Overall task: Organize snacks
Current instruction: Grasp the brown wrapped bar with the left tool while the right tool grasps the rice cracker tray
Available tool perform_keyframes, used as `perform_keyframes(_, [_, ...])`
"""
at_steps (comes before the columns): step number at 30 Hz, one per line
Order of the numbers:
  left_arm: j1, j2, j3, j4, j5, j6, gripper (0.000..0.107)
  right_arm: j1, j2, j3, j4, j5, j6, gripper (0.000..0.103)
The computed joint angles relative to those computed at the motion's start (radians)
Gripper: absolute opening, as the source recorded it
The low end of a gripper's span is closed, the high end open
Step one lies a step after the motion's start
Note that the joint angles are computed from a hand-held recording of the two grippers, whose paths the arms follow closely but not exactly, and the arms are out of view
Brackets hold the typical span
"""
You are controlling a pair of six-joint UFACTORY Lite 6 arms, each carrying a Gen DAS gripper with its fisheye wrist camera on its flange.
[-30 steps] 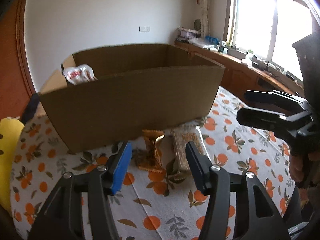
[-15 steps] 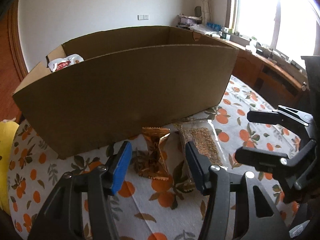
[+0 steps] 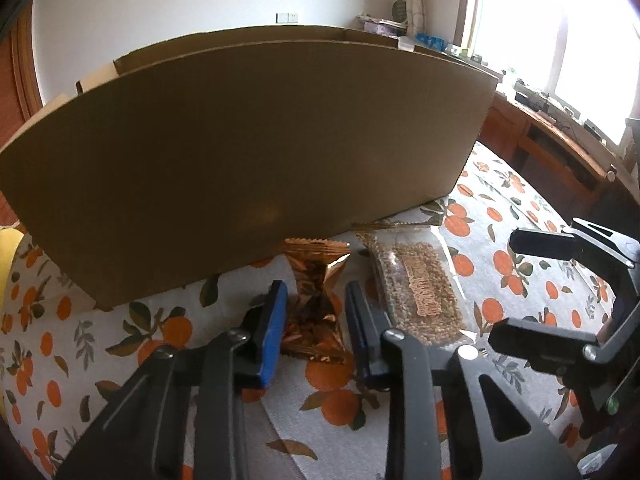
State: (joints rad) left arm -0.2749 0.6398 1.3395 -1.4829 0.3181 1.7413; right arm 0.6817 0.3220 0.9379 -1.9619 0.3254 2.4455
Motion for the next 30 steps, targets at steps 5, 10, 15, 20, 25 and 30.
perform_keyframes(5, [0.031, 0.007, 0.007, 0.033, 0.053, -0.014, 0.016, -0.004, 0.090, 0.115, 0.174, -0.023, -0.202, 0.089])
perform_keyframes(10, [0.090, -0.016, -0.017, -0.046, 0.122, 0.071, 0.016, -0.012, 0.162, 0.214, 0.359, -0.049, -0.388, 0.089])
perform_keyframes(15, [0.148, -0.034, -0.036, -0.069, 0.196, 0.109, 0.016, -0.013, 0.241, 0.311, 0.551, -0.060, -0.573, 0.089])
perform_keyframes(20, [0.167, -0.055, -0.061, -0.095, 0.212, 0.160, 0.016, -0.017, 0.303, 0.391, 0.712, -0.060, -0.730, 0.089])
perform_keyframes(25, [0.192, -0.054, -0.063, -0.129, 0.223, 0.184, 0.016, -0.005, 0.367, 0.489, 0.857, 0.018, -0.880, 0.085])
perform_keyframes(30, [0.201, -0.041, -0.047, -0.127, 0.236, 0.161, 0.016, 0.005, 0.421, 0.568, 0.923, 0.087, -0.955, 0.078])
